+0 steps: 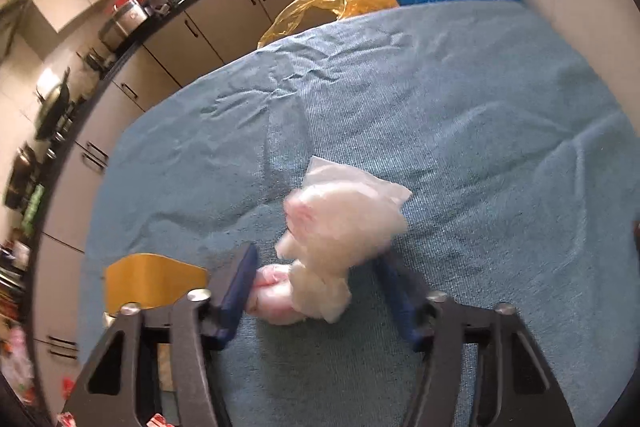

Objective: Collect trash
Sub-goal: 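Grasp the white spray bottle with the left gripper while the right grasps the plastic bags, then lift the spray bottle and plastic bags off the table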

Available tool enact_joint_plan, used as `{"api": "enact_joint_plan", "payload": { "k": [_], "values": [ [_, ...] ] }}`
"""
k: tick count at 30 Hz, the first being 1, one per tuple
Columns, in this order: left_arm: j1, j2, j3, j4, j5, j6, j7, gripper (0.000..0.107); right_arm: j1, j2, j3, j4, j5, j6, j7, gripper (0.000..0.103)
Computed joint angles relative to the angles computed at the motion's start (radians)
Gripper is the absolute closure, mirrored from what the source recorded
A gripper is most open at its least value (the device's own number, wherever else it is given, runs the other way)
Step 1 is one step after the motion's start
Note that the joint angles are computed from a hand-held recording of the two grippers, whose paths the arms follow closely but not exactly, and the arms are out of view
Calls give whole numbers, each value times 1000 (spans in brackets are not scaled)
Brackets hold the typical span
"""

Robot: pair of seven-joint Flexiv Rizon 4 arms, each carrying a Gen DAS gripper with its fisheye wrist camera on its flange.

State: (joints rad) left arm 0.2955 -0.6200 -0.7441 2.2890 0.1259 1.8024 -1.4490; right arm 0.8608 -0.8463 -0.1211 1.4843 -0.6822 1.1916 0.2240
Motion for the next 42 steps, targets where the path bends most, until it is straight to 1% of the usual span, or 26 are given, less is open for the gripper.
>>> {"api": "enact_joint_plan", "payload": {
  "k": [1, 4, 8, 9, 10, 12, 13, 15, 16, 18, 20, 21, 22, 23, 24, 26, 27, 30, 32, 33, 36, 38, 42],
  "values": [
    [8, -6, -10, -1, 3, -1, 3, 63, -1, 4, 0, 12, 1, 15, 7, 73],
    [36, -28, -40, -2, 7, -1, 2, 63, 12, 31, -10, 62, -10, 51, 29, 73],
    [75, -48, -72, 3, 16, -5, 3, 63, 56, 111, -39, 184, -65, 72, 79, 73],
    [79, -53, -76, 2, 18, -6, 6, 62, 66, 134, -44, 215, -86, 76, 97, 73],
    [91, -63, -88, 2, 25, -7, 12, 58, 77, 161, -49, 255, -112, 83, 118, 73],
    [110, -81, -103, -2, 34, -12, 29, 54, 81, 208, -39, 318, -160, 94, 149, 73],
    [110, -82, -103, -1, 34, -10, 32, 53, 77, 234, -19, 353, -179, 99, 152, 73],
    [109, -84, -103, 0, 33, -6, 34, 53, 56, 264, 40, 389, -189, 75, 126, 73],
    [112, -85, -106, 2, 33, -4, 34, 53, 40, 276, 87, 398, -173, 39, 84, 73],
    [118, -89, -111, 7, 35, 0, 31, 53, 19, 289, 187, 399, -117, -68, -30, 72],
    [130, -86, -113, 22, 41, 9, 27, 54, 25, 290, 226, 396, -98, -138, -81, 71],
    [123, -75, -102, 25, 42, 11, 25, 58, 39, 291, 230, 401, -106, -166, -77, 71],
    [99, -59, -79, 22, 37, 15, 19, 68, 50, 294, 225, 411, -125, -174, -55, 70],
    [81, -43, -60, 27, 35, 20, 14, 72, 63, 296, 219, 422, -146, -178, -23, 64],
    [89, -47, -67, 28, 44, 13, 20, 78, 73, 297, 208, 435, -178, -168, 23, 62],
    [94, -47, -71, 31, 48, 13, 23, 78, 99, 302, 171, 468, -284, -131, 154, 52],
    [100, -49, -76, 32, 49, 12, 23, 78, 115, 305, 151, 478, -349, -138, 222, 51],
    [133, -74, -109, 30, 50, 5, 23, 78, 147, 302, 139, 476, -466, -211, 350, 46],
    [150, -90, -124, 32, 53, 9, 22, 78, 150, 302, 136, 480, -541, -228, 448, 39],
    [155, -97, -129, 33, 55, 9, 20, 78, 148, 299, 140, 478, -564, -240, 479, 37],
    [168, -111, -140, 33, 60, 12, 18, 78, 132, 287, 188, 453, -537, -302, 451, 36],
    [174, -120, -145, 33, 64, 15, 17, 78, 107, 275, 205, 438, -551, -306, 452, 35],
    [193, -142, -166, 31, 79, 13, 26, 70, 86, 274, 230, 440, -576, -313, 472, 35]
  ]
}}
